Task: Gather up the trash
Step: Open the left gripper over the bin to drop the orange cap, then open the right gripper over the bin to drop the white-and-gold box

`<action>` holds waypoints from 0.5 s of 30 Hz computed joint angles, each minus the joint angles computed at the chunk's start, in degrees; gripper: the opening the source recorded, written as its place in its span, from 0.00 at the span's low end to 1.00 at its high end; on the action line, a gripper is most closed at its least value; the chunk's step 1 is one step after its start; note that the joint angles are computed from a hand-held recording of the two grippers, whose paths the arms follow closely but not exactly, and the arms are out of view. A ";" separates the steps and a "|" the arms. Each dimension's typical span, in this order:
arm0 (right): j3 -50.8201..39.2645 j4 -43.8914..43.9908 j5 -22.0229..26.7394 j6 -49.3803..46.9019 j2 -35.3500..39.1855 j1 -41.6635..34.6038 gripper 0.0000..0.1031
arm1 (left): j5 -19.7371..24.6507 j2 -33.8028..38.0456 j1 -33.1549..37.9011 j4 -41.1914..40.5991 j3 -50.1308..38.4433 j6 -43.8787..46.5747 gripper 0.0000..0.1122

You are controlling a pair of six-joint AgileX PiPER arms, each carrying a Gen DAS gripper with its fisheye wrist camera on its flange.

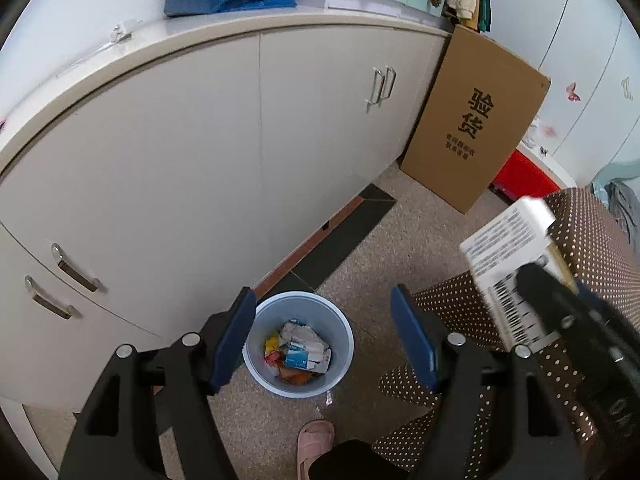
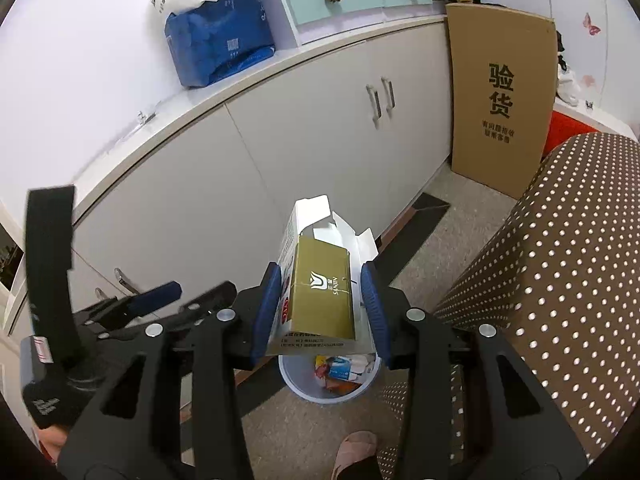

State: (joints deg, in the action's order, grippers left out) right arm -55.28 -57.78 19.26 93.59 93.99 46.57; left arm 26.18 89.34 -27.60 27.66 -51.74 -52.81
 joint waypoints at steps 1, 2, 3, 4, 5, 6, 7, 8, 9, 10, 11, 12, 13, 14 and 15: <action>0.06 -0.35 0.06 0.48 0.08 0.17 0.40 | -0.03 -0.56 -0.05 0.39 0.25 -0.27 0.61; -0.03 -0.51 0.17 0.74 0.18 0.33 0.40 | 0.27 -0.97 -0.36 1.33 0.35 -1.28 0.61; -0.23 0.26 0.01 0.03 0.36 0.35 0.40 | 0.42 -1.34 -0.55 2.37 0.53 -2.40 0.61; -0.39 0.59 -0.07 -0.27 0.51 0.39 0.40 | 0.57 -1.76 -0.61 2.90 0.67 -2.93 0.61; -0.57 0.41 0.06 -0.09 0.65 0.56 0.40 | 0.60 -2.12 -0.51 2.79 0.78 -2.96 0.61; -0.78 0.38 0.19 -0.09 0.82 0.79 0.40 | 0.65 -2.33 -0.46 2.51 0.70 -2.83 0.61; -0.97 0.55 0.14 -0.24 0.97 0.92 0.40 | 0.52 -2.73 -0.33 2.27 0.87 -2.62 0.61; -1.13 0.68 0.13 -0.45 1.03 0.93 0.40 | 0.65 -2.96 -0.35 2.61 0.90 -2.95 0.61; -1.49 0.57 0.27 -0.38 1.26 1.16 0.40 | 0.70 -3.22 -0.31 3.06 1.08 -3.41 0.61; -1.73 0.62 0.24 -0.39 1.47 1.32 0.40 | 0.62 -3.56 -0.22 3.29 1.33 -3.73 0.61; -1.82 0.72 0.12 -0.47 1.53 1.39 0.40 | 0.22 -3.65 0.20 3.24 1.63 -3.59 0.61; -2.31 0.66 0.12 -0.40 1.86 1.62 0.40 | 0.29 -3.90 0.43 3.37 1.80 -3.87 0.61; -2.63 0.54 0.10 -0.29 2.12 1.78 0.40 | 0.28 -4.11 0.58 3.66 2.00 -4.24 0.61; -2.99 0.62 -0.20 -0.37 2.44 1.82 0.41 | 0.12 -4.44 1.00 4.09 2.40 -4.64 0.61; -3.32 0.06 -1.05 0.42 2.87 1.75 0.41 | 0.28 -4.66 1.32 4.58 2.56 -5.16 0.61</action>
